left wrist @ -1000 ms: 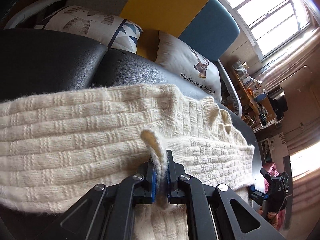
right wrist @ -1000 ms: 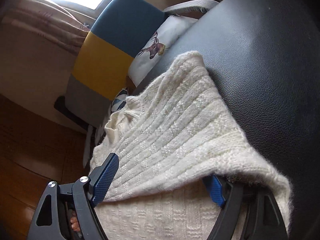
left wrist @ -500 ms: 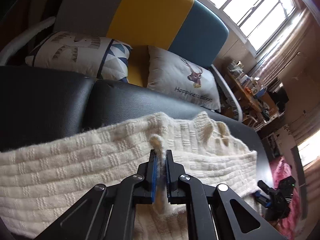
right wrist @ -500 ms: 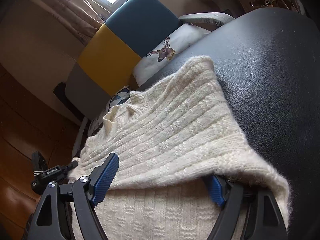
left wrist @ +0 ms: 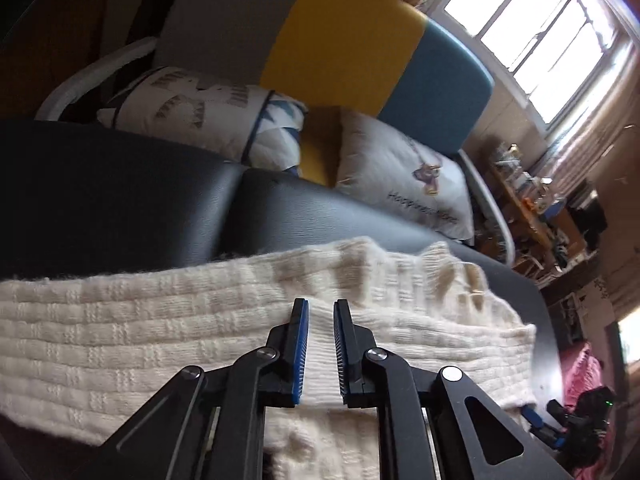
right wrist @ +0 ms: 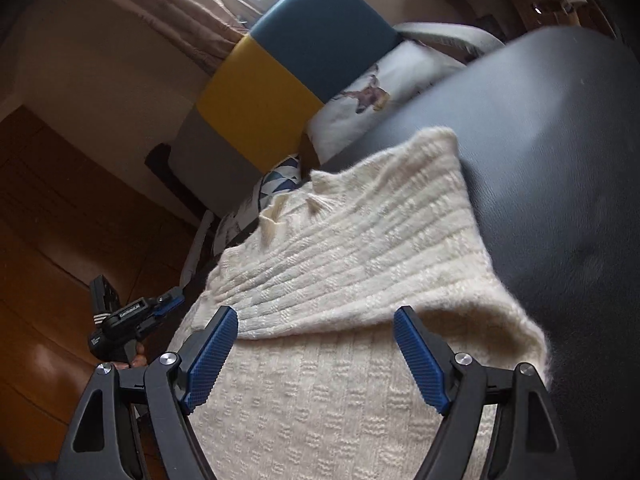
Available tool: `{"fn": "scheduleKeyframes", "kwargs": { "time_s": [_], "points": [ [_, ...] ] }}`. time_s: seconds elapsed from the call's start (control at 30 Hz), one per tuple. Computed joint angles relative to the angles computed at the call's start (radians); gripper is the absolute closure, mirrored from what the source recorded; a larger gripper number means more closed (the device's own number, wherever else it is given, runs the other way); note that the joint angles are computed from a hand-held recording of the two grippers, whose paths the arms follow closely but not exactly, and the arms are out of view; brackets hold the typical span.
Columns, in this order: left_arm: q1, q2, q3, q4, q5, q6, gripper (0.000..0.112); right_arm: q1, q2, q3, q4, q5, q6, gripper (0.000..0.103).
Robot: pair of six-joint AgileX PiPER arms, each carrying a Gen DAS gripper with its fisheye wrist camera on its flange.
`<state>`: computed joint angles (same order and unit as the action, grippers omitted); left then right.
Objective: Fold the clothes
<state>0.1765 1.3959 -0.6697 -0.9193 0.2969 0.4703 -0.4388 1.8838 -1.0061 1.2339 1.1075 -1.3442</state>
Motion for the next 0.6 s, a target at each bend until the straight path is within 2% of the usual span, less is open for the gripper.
{"fn": "scheduleKeyframes", "kwargs": {
  "time_s": [0.07,0.1,0.17,0.2,0.23,0.3,0.4,0.47,0.53,0.57,0.6],
  "points": [
    [-0.087,0.022,-0.017,0.067,-0.027,-0.052,0.091,0.034,0.009,-0.025,0.014,-0.024,-0.001,0.021],
    [-0.134,0.048,-0.033,0.156,-0.035,-0.138,0.091,0.055,0.029,-0.048,0.006,-0.046,0.023,0.021],
    [-0.207,0.12,-0.068,0.336,-0.046,-0.329,0.091,0.101,0.086,-0.097,-0.07,-0.146,0.137,0.021],
    [-0.225,0.163,-0.081,0.406,-0.049,-0.406,0.091,0.103,0.123,-0.108,-0.071,-0.161,0.148,0.024],
    [-0.233,0.2,-0.083,0.436,-0.058,-0.449,0.091,0.085,0.141,-0.104,-0.04,-0.142,0.12,0.026],
    [-0.24,0.196,-0.048,0.377,-0.11,-0.415,0.091,0.042,0.163,-0.063,0.063,-0.093,-0.025,0.026],
    [-0.238,0.164,-0.066,0.348,-0.061,-0.401,0.091,0.012,0.169,-0.024,0.121,-0.055,-0.109,0.026],
    [-0.262,0.157,-0.121,0.245,-0.014,-0.264,0.091,0.002,0.168,-0.011,0.133,-0.036,-0.13,0.026],
    [-0.306,0.188,-0.221,0.111,0.061,-0.098,0.086,-0.008,0.171,-0.007,0.136,-0.014,-0.141,0.026],
    [-0.333,0.221,-0.29,0.058,0.106,-0.028,0.081,-0.013,0.178,-0.011,0.133,0.003,-0.143,0.026],
    [-0.366,0.27,-0.375,0.038,0.154,0.01,0.07,-0.019,0.185,-0.016,0.129,0.019,-0.144,0.026]
  ]
}}
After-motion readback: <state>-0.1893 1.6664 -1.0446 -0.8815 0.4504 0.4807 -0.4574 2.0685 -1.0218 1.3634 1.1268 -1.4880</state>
